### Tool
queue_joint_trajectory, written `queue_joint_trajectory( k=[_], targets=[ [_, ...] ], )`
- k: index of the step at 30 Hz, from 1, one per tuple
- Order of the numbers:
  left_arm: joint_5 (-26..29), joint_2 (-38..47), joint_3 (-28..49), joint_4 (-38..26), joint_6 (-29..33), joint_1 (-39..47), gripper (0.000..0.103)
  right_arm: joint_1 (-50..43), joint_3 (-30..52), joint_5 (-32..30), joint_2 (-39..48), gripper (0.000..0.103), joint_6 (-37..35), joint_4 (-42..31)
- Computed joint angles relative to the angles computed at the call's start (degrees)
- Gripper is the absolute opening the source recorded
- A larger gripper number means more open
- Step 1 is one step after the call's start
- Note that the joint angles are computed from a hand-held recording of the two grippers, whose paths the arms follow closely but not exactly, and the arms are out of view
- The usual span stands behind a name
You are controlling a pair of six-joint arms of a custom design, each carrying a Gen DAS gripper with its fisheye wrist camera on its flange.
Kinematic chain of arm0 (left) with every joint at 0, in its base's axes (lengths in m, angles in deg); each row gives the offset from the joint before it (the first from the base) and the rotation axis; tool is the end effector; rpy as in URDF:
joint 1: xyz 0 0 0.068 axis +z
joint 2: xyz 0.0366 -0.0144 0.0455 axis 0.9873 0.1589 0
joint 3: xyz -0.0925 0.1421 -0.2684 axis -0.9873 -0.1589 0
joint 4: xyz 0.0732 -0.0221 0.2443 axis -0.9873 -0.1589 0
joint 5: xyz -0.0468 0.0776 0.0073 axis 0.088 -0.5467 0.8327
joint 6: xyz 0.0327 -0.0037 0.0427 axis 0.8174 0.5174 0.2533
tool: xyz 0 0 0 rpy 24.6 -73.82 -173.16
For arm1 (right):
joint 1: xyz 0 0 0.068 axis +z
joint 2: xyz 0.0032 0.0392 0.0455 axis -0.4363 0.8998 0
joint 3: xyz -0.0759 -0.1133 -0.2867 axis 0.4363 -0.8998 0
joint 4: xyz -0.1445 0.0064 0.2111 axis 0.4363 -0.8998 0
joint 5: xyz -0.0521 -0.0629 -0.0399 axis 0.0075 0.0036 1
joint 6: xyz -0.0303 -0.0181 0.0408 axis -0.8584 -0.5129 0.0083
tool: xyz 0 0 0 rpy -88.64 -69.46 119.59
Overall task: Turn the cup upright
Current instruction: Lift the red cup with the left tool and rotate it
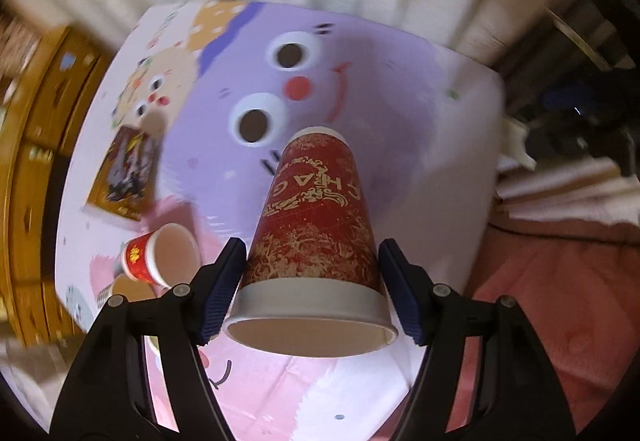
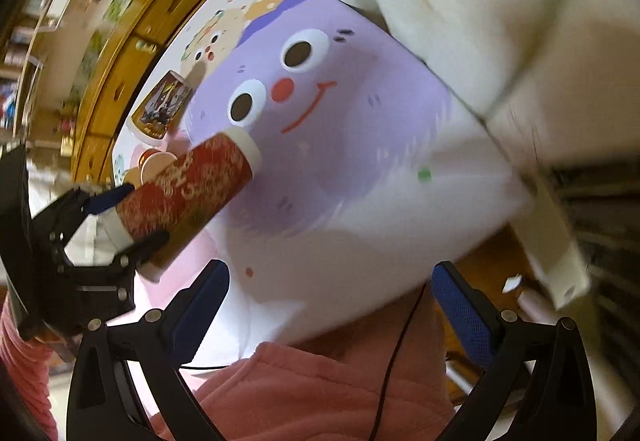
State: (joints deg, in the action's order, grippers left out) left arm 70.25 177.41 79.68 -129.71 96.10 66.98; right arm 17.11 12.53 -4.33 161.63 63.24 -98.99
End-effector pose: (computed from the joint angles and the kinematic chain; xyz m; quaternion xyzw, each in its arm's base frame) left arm 0.4040 -0.1046 0.2146 0.5923 0.7993 -0.0304 0.0966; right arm 0.2190 0.2035 0.2049 0.3438 0.9204 0.1637 0.0883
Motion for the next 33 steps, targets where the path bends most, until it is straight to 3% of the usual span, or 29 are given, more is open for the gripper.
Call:
queue_joint_trajectory(
  k=[3, 6, 11, 17, 20, 25, 33],
  targets=[
    [4.3, -2.8, -3.7, -0.5, 7.6, 1.4, 0.066, 7.9, -1.7, 4.5, -1.0, 0.102, 11.5, 0.1],
    [8.1, -3.8, -4.1, -5.4, 15.3, 2.2, 0.066, 14.8, -2.9, 8.6, -1.7, 0.102, 21.7, -0.6],
    [8.1, -3.7, -4.9, -9.5, 23.5, 0.3, 0.066, 25.1, -2.2, 14.0, -1.0, 0.102, 37.6, -4.6],
    [8.5, -0.2, -0.9, -17.1, 31.5, -1.3, 0.066, 32.6, -0.6, 16.6, 1.1, 0.102, 51.5, -8.1],
    [6.3, 1.2, 0.2, -19.1, 37.0, -1.9, 0.066, 34.7, 0.6, 17.2, 2.0, 0.102, 55.2, -9.6],
    [0.8, 5.3, 4.0, -20.7, 39.6, -2.5, 0.066, 34.4, 2.7, 16.3, 3.4, 0.102, 54.9, -11.0],
    [-5.5, 6.5, -0.7, -4.5, 47.6, -2.6, 0.065, 29.0, 3.2, 12.5, 4.9, 0.102, 46.2, -6.8]
  ],
)
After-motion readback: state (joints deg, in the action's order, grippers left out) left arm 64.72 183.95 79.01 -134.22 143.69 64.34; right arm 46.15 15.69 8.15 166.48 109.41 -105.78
